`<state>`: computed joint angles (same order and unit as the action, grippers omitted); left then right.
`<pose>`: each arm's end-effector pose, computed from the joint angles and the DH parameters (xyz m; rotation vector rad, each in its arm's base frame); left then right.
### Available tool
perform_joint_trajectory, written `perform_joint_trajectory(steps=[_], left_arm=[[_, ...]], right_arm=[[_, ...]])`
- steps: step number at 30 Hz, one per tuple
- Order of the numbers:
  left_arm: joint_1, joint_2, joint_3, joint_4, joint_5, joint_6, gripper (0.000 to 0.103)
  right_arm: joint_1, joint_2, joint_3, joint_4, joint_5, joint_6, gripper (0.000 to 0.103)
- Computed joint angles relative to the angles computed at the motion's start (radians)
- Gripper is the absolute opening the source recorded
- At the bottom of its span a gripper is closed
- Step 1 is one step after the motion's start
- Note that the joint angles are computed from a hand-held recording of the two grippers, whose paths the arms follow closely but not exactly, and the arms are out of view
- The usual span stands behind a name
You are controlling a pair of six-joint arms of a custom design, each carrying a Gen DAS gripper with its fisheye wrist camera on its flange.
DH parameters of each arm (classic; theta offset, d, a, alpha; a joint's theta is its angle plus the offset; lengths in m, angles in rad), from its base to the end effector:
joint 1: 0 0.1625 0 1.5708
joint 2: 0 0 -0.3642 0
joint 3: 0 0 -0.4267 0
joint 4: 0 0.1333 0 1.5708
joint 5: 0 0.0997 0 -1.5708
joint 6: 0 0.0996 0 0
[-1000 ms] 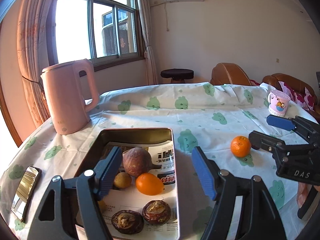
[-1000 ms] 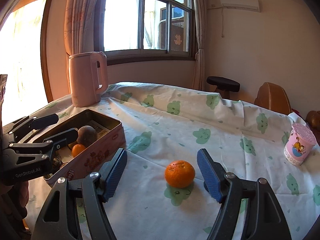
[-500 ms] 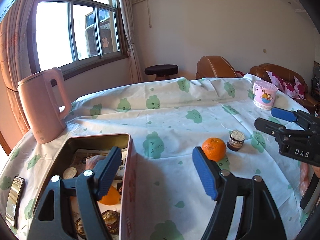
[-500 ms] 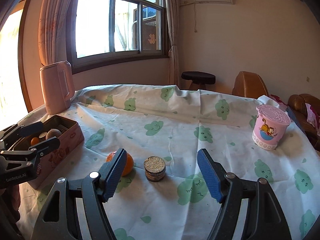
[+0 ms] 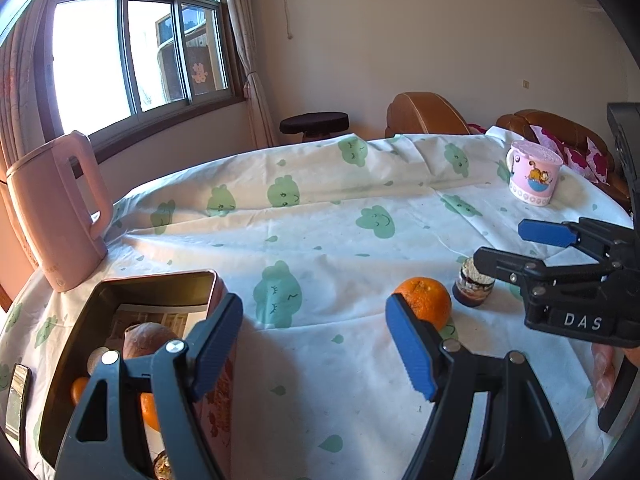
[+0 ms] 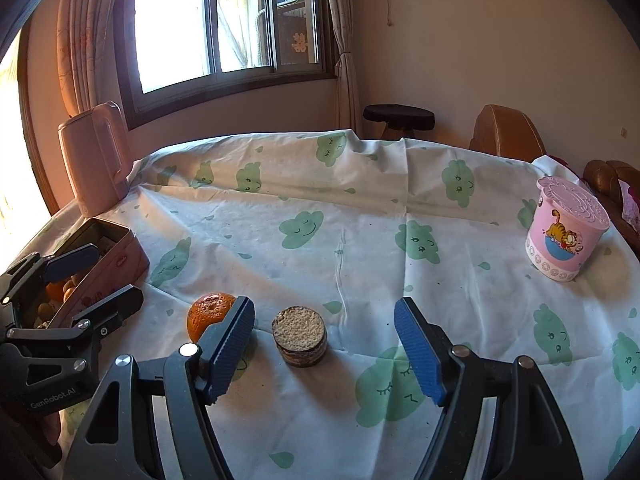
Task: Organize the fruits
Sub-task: 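Grasp the orange with the left tool while the right tool grasps the small round cake, then lift the orange and small cake and carry them toward the tin box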
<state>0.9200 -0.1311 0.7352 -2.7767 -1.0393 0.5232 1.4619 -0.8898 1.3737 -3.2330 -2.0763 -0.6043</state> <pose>-0.3645 -0.7821 -0.0466 1.2246 2.2271 -0.8283 0.0057 -0.7306 0.3057 0.1598 -2.0773 1.1007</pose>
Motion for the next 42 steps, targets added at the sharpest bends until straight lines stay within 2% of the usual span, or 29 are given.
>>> perform_joint_trajectory(steps=[5, 8, 9, 14, 18, 22, 26, 29, 30, 31, 36, 42], left_arm=[[0.003, 0.008, -0.013, 0.012, 0.001, -0.007, 0.076], [0.002, 0.008, -0.014, 0.018, -0.005, -0.010, 0.076], [0.002, 0.008, -0.014, 0.023, -0.009, -0.013, 0.076], [0.001, -0.001, -0.011, 0.083, -0.062, -0.044, 0.076], [-0.005, 0.017, -0.042, 0.147, -0.099, -0.064, 0.076], [-0.008, 0.064, -0.124, 0.249, -0.131, -0.093, 0.076], [-0.007, 0.146, -0.276, 0.411, -0.137, -0.127, 0.071], [-0.002, 0.247, -0.463, 0.564, -0.138, -0.161, 0.059], [-0.001, 0.286, -0.536, 0.616, -0.137, -0.173, 0.052], [0.000, 0.304, -0.570, 0.640, -0.135, -0.180, 0.049], [0.003, 0.304, -0.573, 0.639, -0.145, -0.189, 0.049], [-0.001, 0.221, -0.413, 0.507, -0.135, -0.170, 0.049]], right_arm=[[-0.004, 0.040, -0.068, 0.126, -0.042, 0.047, 0.053], [-0.012, 0.038, -0.079, 0.186, -0.033, 0.078, 0.043], [-0.013, 0.035, -0.077, 0.189, -0.028, 0.079, 0.035], [-0.015, 0.018, -0.052, 0.161, -0.023, 0.085, 0.035], [-0.014, 0.011, -0.032, 0.080, -0.073, 0.064, 0.035], [-0.033, -0.024, -0.004, 0.085, -0.060, 0.118, 0.035], [-0.046, -0.046, 0.010, 0.107, -0.037, 0.161, 0.035], [-0.049, -0.051, 0.011, 0.124, -0.028, 0.174, 0.035], [-0.049, -0.052, 0.011, 0.126, -0.026, 0.173, 0.035], [-0.048, -0.050, 0.009, 0.130, -0.027, 0.173, 0.035], [-0.042, -0.036, -0.007, 0.143, -0.047, 0.156, 0.036], [-0.046, -0.050, 0.016, 0.122, -0.004, 0.136, 0.036]])
